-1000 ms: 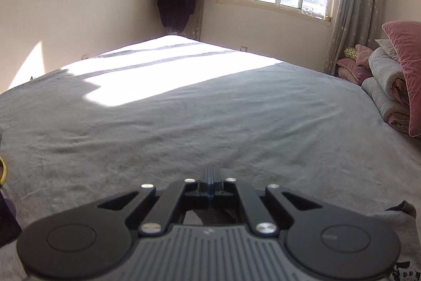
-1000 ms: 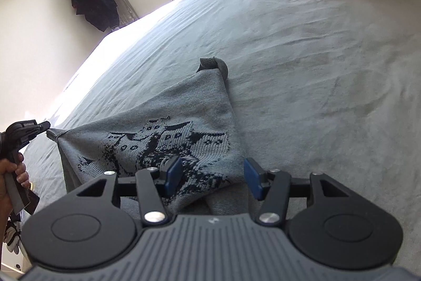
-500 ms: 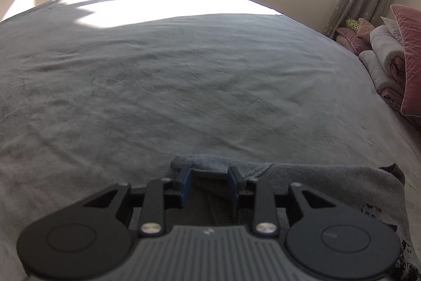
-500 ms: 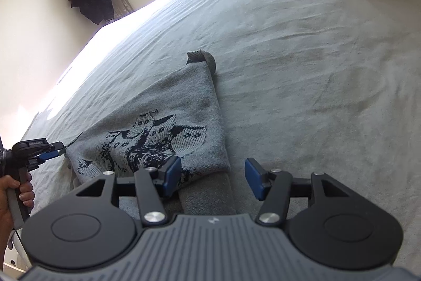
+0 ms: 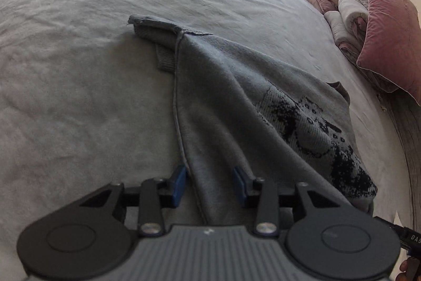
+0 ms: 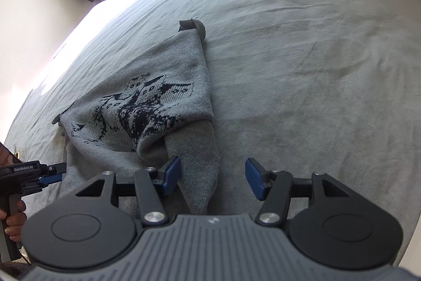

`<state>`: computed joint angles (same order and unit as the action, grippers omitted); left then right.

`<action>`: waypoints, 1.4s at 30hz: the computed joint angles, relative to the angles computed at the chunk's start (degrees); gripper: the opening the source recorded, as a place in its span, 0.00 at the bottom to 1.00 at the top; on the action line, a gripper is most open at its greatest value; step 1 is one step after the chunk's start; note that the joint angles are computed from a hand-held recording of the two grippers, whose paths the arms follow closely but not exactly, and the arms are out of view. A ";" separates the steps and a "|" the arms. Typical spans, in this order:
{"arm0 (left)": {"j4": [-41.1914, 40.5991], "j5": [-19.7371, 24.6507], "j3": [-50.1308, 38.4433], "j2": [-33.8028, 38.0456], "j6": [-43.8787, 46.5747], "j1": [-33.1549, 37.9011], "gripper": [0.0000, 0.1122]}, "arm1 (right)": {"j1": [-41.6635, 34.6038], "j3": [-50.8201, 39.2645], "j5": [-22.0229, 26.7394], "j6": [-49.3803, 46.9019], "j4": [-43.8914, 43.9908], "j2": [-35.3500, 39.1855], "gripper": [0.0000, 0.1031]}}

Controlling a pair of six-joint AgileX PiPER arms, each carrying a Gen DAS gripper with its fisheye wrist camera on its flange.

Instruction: Fold clothes

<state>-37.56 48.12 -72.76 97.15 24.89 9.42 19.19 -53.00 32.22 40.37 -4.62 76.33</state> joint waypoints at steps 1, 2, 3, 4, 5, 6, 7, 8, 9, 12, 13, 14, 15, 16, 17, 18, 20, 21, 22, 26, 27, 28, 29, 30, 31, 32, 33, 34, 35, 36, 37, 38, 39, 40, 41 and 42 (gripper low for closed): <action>-1.39 -0.69 2.12 -1.30 2.12 0.07 0.35 | 0.35 0.41 0.30 -0.46 0.50 -0.08 0.57; -2.77 -1.32 4.17 -2.45 4.47 0.08 0.35 | 0.94 0.77 0.46 -0.66 0.56 -0.04 0.57; -3.41 -1.84 5.85 -3.56 6.00 -0.27 0.35 | 1.70 1.10 0.54 -0.66 0.33 0.07 0.57; -3.41 -2.37 7.02 -4.51 6.94 -0.92 0.35 | 2.46 1.42 0.62 -0.66 0.11 0.20 0.57; -3.57 -2.86 7.98 -5.27 8.31 -1.47 0.34 | 3.29 1.61 0.58 0.43 -1.32 0.43 0.56; -3.92 -3.34 8.93 -5.94 9.81 -1.94 0.34 | 4.16 1.74 0.52 2.10 -3.39 0.72 0.54; -4.56 -3.92 9.87 -6.42 11.41 -2.23 0.34 | 5.01 1.86 0.49 3.78 -5.46 1.02 0.47; -4.99 -4.77 10.74 -6.81 12.61 -2.56 0.32 | 5.81 1.66 0.92 5.67 -7.83 1.50 0.29; -5.20 -5.62 11.44 -7.20 13.54 -2.80 0.26 | 6.34 1.39 1.40 7.67 -10.05 1.93 0.20; -4.57 -8.18 12.52 -8.37 14.37 -2.97 0.04 | 6.08 1.06 1.19 13.81 -14.25 1.88 0.06; -4.48 -9.58 12.94 -9.11 14.15 -3.08 0.04 | 6.28 0.82 1.45 16.92 -17.02 1.67 0.05; -4.56 -12.16 13.85 -10.39 14.64 -3.35 0.04 | 6.52 0.56 1.82 19.87 -19.87 1.46 0.05; -5.20 -15.01 14.85 -11.67 15.97 -3.59 0.03 | 6.87 -0.02 2.60 23.30 -23.32 1.30 0.05; -5.97 -17.62 15.63 -12.71 17.34 -3.78 0.03 | 6.94 -0.77 3.33 25.67 -25.93 1.32 0.05; -6.97 -19.80 16.00 -13.31 18.75 -3.84 0.03 | 6.52 -1.50 3.53 26.83 -27.16 1.49 0.05; -8.24 -21.83 16.11 -13.62 20.37 -3.84 0.03 | 5.96 -2.23 3.53 27.76 -28.03 1.72 0.04; -8.60 -24.20 15.14 -13.00 21.59 -3.77 0.03 | 4.89 -3.72 3.46 29.74 -30.00 2.41 0.04; -8.14 -25.12 14.36 -12.29 21.56 -3.73 0.03 | 4.68 -4.51 3.56 31.42 -31.84 3.14 0.04; -7.62 -26.47 13.66 -11.54 21.50 -3.75 0.03 | 4.57 -5.08 3.45 33.57 -34.16 3.93 0.04; -5.25 -32.82 11.46 -8.57 20.85 -4.98 0.03 | 3.32 -4.70 -0.41 43.65 -43.91 6.07 0.04; -5.80 -33.51 10.79 -7.74 21.52 -4.94 0.04 | 3.07 -4.18 -1.65 46.73 -46.72 6.46 0.04; -5.71 -34.36 10.35 -6.93 21.57 -5.02 0.04 | 2.93 -3.56 -2.82 50.13 -49.81 6.84 0.04; -4.40 -35.00 9.95 -6.13 20.39 -5.20 0.04 | 2.75 -3.16 -3.70 52.73 -51.97 7.29 0.04; -2.90 -35.07 9.41 -5.29 18.88 -5.25 0.04 | 2.56 -2.87 -4.45 54.93 -53.66 7.78 0.04; -1.58 -34.06 8.65 -4.34 17.33 -5.01 0.04 | 2.16 -2.93 -5.46 55.06 -53.43 8.42 0.05; -0.36 -33.03 7.86 -3.38 15.87 -4.78 0.04 | 1.79 -2.87 -6.18 53.54 -51.63 8.48 0.06; -0.14 -31.23 6.90 -2.51 15.30 -4.28 0.04 | 1.50 -2.63 -6.63 51.70 -49.52 8.17 0.08; -1.22 -27.94 5.58 -1.78 15.77 -3.30 0.05 | 1.19 -2.41 -7.05 49.74 -47.29 7.86 0.12; -2.35 -24.61 4.37 -1.16 16.16 -2.23 0.05 | 0.88 -2.18 -7.44 47.74 -45.03 7.56 0.16; -3.44 -21.68 3.49 -0.93 16.26 -1.19 0.05 | 0.57 -1.95 -7.80 45.66 -42.69 7.26 0.16; -4.69 -19.64 3.02 -0.89 16.70 -0.18 0.11 | 0.24 -1.73 -8.12 43.50 -40.28 6.97 0.20; -7.20 -17.64 2.94 -0.87 18.62 1.14 0.18 | -0.06 -0.87 -8.71 42.23 -38.51 5.97 0.38; -9.00 -16.04 2.99 -0.88 19.87 2.24 0.23 | -0.39 0.31 -9.44 41.27 -36.94 4.56 0.49; -9.98 -14.00 2.66 -0.63 20.03 3.43 0.29 | -0.40 1.56 -9.97 41.24 -36.71 3.13 0.60; -10.32 -11.73 1.93 -0.05 19.47 4.42 0.29 | -0.44 2.53 -10.50 39.65 -35.66 1.92 0.60; -10.90 -9.58 1.34 0.50 19.24 5.38 0.29 | -0.60 3.21 -10.90 36.33 -33.28 0.91 0.60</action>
